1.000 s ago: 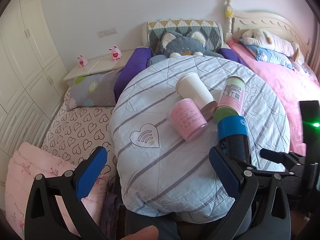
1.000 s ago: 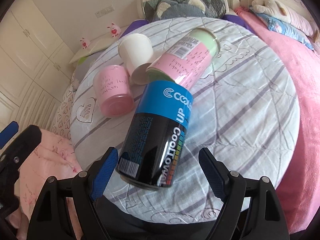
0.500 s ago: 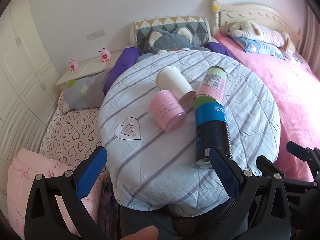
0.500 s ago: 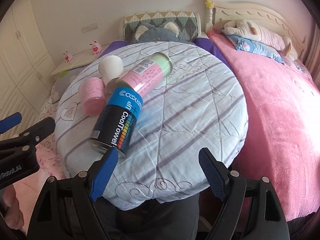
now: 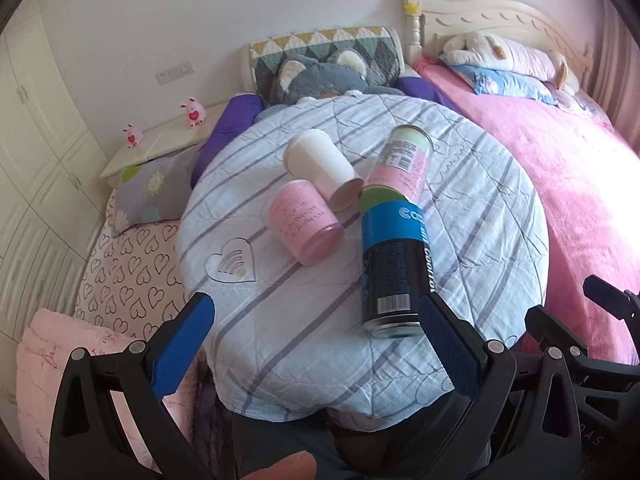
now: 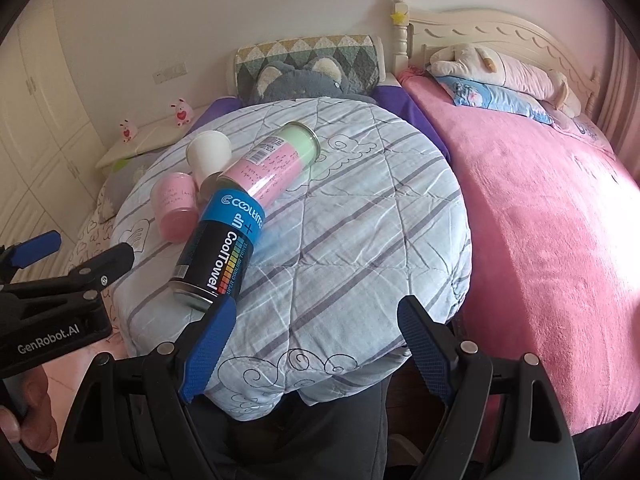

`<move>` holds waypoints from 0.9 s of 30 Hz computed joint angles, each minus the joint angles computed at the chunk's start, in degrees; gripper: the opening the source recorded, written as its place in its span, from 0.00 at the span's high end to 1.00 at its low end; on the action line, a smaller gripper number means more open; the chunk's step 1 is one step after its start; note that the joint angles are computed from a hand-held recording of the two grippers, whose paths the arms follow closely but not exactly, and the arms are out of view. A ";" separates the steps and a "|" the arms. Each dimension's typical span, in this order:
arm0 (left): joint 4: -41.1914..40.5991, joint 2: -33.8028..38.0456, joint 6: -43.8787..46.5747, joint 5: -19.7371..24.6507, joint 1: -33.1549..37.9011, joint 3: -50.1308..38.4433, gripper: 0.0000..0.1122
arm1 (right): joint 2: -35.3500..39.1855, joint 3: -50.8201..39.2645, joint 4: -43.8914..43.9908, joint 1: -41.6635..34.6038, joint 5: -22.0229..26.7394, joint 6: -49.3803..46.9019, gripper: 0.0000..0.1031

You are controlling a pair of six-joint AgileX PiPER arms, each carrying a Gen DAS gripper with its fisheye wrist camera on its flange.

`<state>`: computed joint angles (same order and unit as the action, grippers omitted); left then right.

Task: Flip cup upright
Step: 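Grasp the blue can with the left tool while the right tool releases it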

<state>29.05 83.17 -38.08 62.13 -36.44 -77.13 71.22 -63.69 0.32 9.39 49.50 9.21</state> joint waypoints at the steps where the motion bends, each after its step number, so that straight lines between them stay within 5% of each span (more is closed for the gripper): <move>1: -0.32 0.51 0.25 -0.07 -0.13 -0.30 0.08 | 0.11 -0.01 0.27 -0.36 -0.05 -0.24 0.19; 11: -9.99 11.57 10.39 -0.93 3.39 -11.33 0.08 | 0.75 -0.63 0.96 -3.84 -0.38 -1.42 0.19; 27: -21.36 28.41 19.55 3.68 9.29 -26.68 0.08 | 9.19 -5.70 2.24 -6.34 -0.91 -3.58 0.19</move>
